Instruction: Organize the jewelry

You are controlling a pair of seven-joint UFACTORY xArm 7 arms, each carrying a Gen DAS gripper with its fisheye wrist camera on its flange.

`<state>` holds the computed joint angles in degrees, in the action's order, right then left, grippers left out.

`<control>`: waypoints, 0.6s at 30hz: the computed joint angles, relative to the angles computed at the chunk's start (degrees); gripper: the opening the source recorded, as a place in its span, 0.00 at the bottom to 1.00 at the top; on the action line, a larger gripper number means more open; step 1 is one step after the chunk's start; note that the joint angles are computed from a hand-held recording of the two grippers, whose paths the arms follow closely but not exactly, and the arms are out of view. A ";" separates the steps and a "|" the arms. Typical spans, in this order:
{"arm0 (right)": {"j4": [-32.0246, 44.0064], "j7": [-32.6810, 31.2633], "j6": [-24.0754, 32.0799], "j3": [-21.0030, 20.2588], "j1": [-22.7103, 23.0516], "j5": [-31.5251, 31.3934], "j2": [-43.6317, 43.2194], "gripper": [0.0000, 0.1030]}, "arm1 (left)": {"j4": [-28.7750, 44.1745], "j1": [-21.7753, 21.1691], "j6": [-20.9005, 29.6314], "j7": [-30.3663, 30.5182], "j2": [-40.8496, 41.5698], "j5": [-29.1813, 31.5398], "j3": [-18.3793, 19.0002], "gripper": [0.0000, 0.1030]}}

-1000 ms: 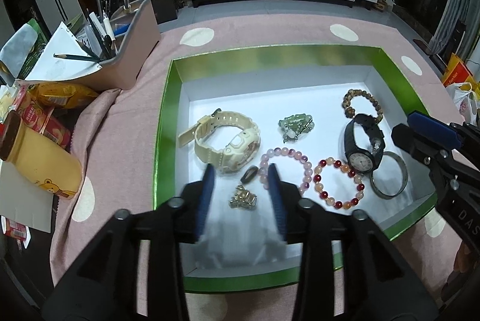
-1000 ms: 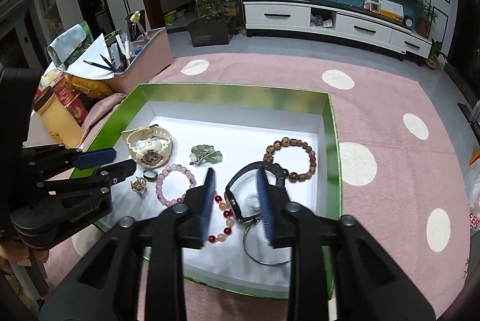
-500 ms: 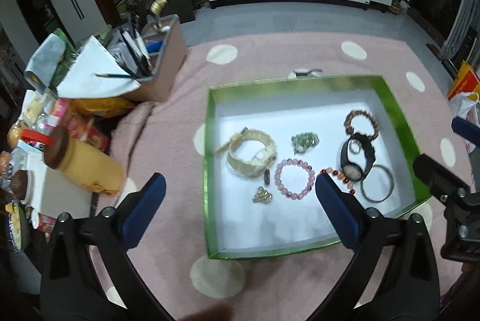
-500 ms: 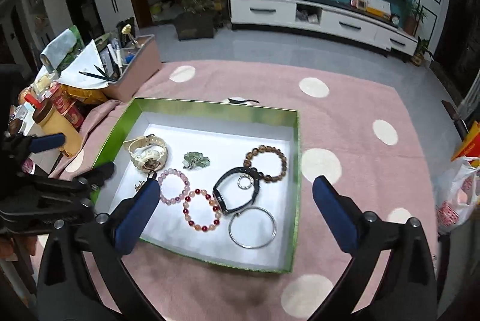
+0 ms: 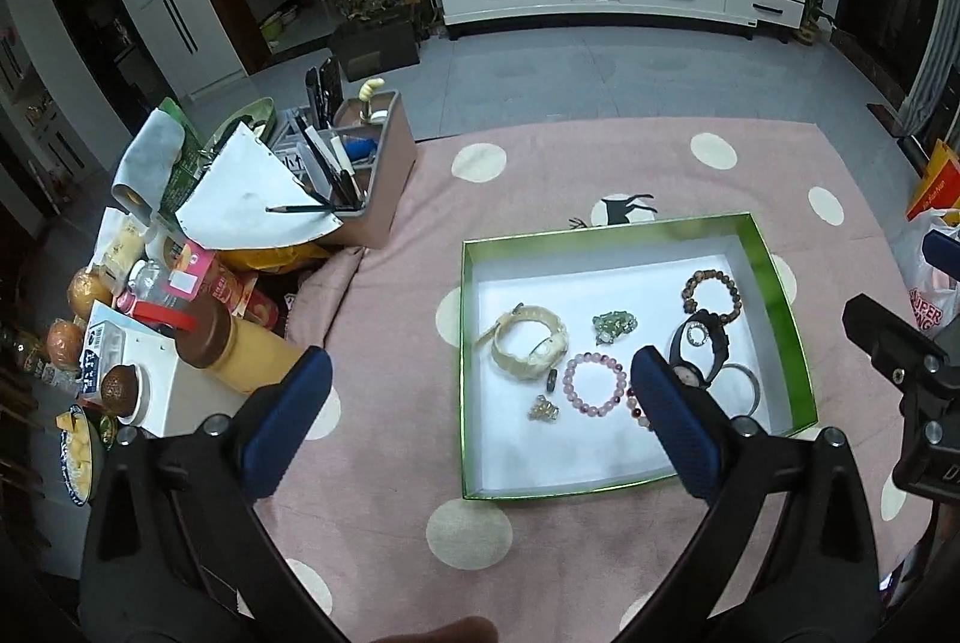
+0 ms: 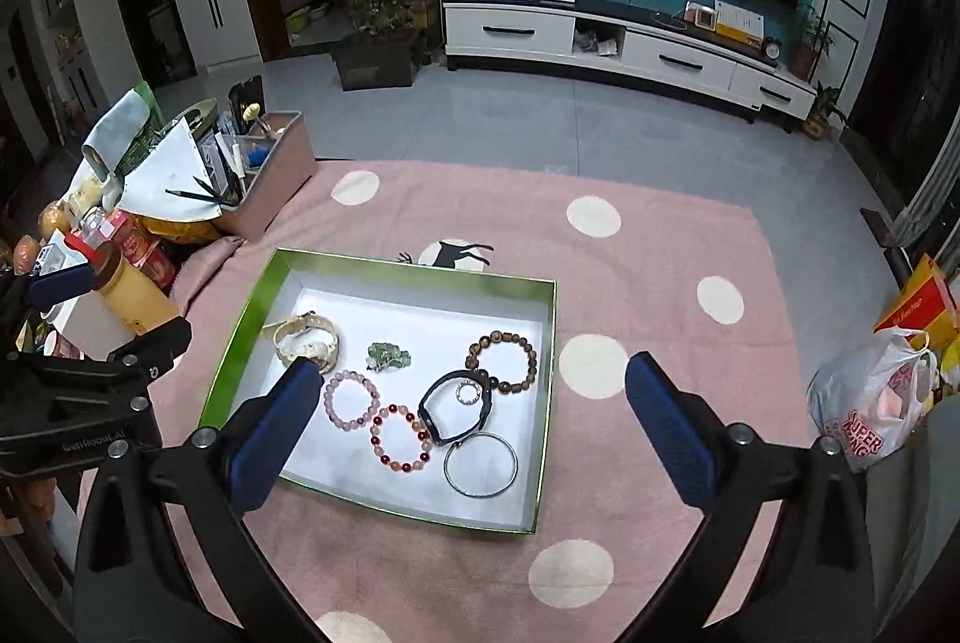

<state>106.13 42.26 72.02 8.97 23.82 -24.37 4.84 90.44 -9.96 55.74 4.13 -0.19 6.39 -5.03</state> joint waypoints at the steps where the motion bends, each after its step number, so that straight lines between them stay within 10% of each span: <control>1: 0.15 0.01 -0.01 0.04 0.07 -0.12 0.07 0.99 | 0.15 -0.05 0.07 0.08 -0.03 0.09 -0.04 0.98; 18: 0.78 0.27 0.36 -0.20 0.39 -0.81 0.46 0.99 | 0.13 -0.44 0.20 -0.62 -0.04 1.38 -0.23 0.98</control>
